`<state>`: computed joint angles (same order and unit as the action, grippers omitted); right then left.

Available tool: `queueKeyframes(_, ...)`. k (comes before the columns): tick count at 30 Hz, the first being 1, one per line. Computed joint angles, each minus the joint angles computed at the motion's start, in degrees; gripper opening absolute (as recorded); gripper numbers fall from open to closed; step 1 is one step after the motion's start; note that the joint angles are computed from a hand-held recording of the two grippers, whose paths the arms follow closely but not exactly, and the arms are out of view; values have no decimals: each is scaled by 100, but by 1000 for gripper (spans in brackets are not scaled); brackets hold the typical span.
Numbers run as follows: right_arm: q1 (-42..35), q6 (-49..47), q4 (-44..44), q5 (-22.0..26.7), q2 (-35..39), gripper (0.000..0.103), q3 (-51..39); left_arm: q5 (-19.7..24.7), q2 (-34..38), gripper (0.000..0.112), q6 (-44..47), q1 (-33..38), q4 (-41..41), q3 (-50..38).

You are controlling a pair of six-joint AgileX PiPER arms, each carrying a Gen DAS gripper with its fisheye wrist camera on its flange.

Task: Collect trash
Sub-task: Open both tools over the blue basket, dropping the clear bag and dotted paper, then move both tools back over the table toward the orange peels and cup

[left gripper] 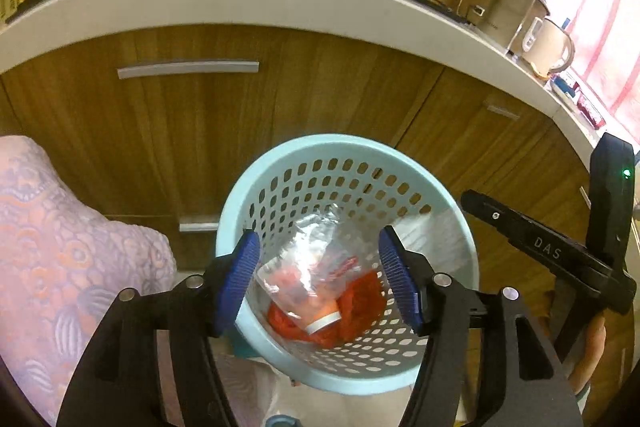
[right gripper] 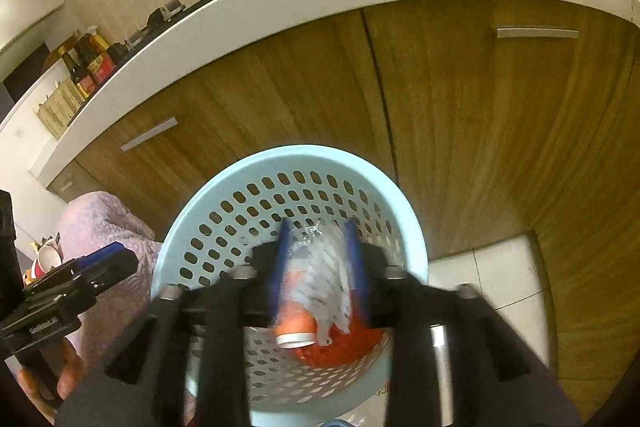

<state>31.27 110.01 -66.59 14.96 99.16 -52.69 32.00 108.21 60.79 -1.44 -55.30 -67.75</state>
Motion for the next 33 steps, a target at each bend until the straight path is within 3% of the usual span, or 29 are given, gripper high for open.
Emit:
queueKeyframes(4,70,-439,467,71,-187,46,30,170,-248,60,326,195,-300,210)
queueKeyframes(11,674,26,-26,364,-560,46,-141,449,-1318,60,1536,859,-1333,1203)
queueKeyframes(16,1361,-659,292,646,-234,49,-1078,1093,-2094,60,2122,2023,-1639,1753)
queueKeyframes(20,1792,-1609,925,758,308,52,-2011,1594,-2304,60,2398,3138,-1682,1836)
queueKeyframes(25,2174,-3089,1976,924,1234,52,-3424,1871,-2165,60,2683,4422,-1723,1650)
queueKeyframes(28,2371,-3860,2547,1064,1896,52,-4426,2084,-1758,60,2718,5310,-1709,1260)
queueKeyframes(33,2552,-5054,3565,1407,3166,52,-6370,2119,-892,60,2365,6138,-1553,278)
